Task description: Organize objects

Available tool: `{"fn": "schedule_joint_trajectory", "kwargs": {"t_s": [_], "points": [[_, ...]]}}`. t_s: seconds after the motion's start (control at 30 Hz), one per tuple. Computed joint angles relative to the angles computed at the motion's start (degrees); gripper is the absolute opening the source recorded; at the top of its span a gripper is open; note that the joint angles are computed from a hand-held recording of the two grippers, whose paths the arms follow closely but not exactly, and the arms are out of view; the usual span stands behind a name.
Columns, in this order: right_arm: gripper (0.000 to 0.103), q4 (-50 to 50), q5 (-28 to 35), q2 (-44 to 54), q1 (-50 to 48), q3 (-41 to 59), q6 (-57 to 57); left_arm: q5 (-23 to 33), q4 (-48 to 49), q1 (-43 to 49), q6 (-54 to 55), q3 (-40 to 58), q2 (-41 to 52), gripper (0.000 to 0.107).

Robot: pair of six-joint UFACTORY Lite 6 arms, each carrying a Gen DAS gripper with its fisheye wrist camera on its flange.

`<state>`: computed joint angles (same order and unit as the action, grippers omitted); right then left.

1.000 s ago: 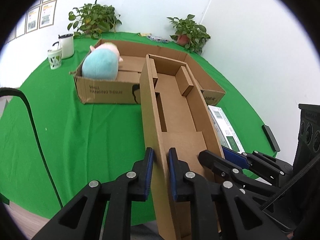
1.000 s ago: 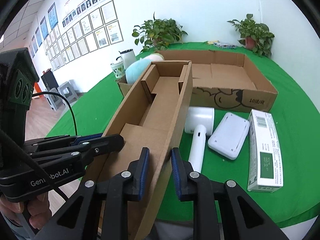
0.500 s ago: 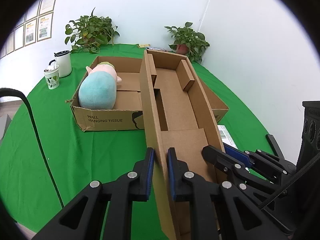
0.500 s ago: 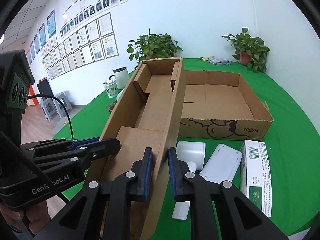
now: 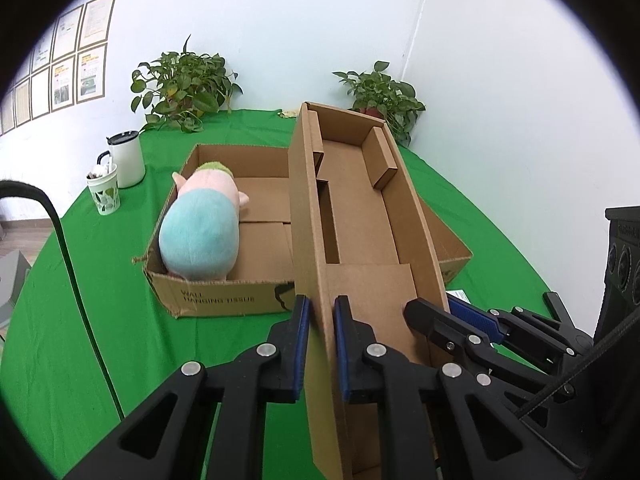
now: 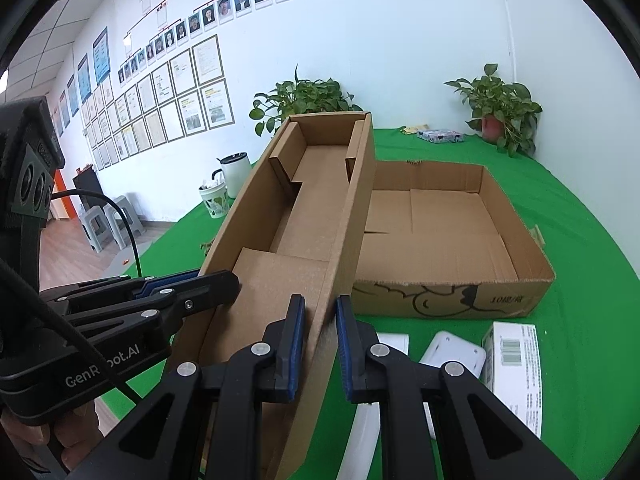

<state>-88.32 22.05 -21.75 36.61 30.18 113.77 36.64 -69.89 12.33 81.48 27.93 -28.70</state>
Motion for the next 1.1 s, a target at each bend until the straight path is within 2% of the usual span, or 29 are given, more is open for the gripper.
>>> {"fn": "schedule_joint_trajectory", "kwargs": {"t_s": [0.23,0.47,0.67,0.83,0.97,1.1], "points": [[0.014,-5.2,-4.6,6.4,-5.9,5.6,1.8,-3.2,-4.2,-2.8,2.9,6.0,9.0,0.011],[0.014,-8.4,-9.9,15.4,-13.0,15.7,0.8,-6.1,-5.3,-6.5,1.3,16.7,18.8,0.011],[0.014,21.3,-14.2,24.3,-18.7,28.6,-33.3,-9.6,-5.1,-9.3,0.2,26.0,27.2,0.01],[0.014,49.3,-15.4,34.6,-22.4,42.0,-63.3,-10.7,-0.1,-10.6,-6.2,37.4,35.9,0.01],[0.014,72.3,-11.7,46.1,-24.9,58.2,-87.3,-12.4,5.8,-12.0,-12.3,46.4,43.3,0.01],[0.014,95.0,-3.7,60.5,-28.2,78.0,-111.3,-15.0,16.5,-14.1,-22.7,55.0,52.0,0.01]]}}
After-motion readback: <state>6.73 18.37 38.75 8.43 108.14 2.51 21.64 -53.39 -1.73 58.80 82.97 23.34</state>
